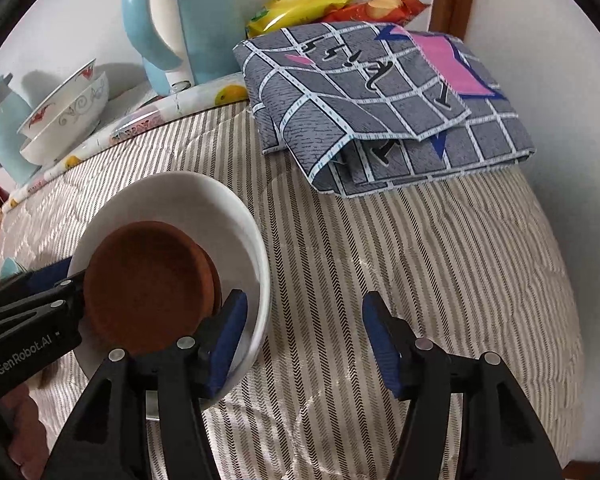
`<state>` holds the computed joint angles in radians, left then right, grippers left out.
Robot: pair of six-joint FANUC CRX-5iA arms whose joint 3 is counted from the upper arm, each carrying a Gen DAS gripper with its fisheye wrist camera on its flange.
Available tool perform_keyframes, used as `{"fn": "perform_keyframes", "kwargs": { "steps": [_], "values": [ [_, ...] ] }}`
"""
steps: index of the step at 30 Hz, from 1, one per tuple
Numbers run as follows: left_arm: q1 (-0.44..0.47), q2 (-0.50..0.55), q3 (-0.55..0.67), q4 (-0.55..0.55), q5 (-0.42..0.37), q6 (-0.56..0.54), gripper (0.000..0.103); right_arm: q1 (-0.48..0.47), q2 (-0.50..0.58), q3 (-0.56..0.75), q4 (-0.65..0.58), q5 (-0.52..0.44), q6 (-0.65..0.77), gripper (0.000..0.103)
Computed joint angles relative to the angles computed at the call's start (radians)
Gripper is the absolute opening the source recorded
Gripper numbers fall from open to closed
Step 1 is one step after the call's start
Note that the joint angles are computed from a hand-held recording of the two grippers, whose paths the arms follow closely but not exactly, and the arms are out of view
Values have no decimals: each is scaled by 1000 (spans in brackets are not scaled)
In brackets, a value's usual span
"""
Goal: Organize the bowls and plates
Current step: 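Move both grippers to the white bowl rim and close on it, then lift the white bowl with both grippers and carry it over the light-blue plate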
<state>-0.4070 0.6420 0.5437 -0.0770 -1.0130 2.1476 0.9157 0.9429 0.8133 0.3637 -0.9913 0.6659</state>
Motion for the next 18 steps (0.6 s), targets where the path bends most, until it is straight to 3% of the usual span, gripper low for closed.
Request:
{"fn": "perform_keyframes", "kwargs": {
  "steps": [3, 7, 11, 18],
  "values": [
    [2, -6, -17, 25, 29, -14, 30, -2, -16, -27, -13, 32, -10, 54],
    [0, -11, -38, 63, 71, -52, 12, -5, -39, -60, -56, 98, 14, 31],
    [-3, -15, -41, 50, 78, -30, 12, -6, -49, -74, -83, 137, 8, 17],
    [-12, -13, -26, 18, 58, -20, 11, 8, -39, -74, -21, 120, -65, 14]
  ]
}}
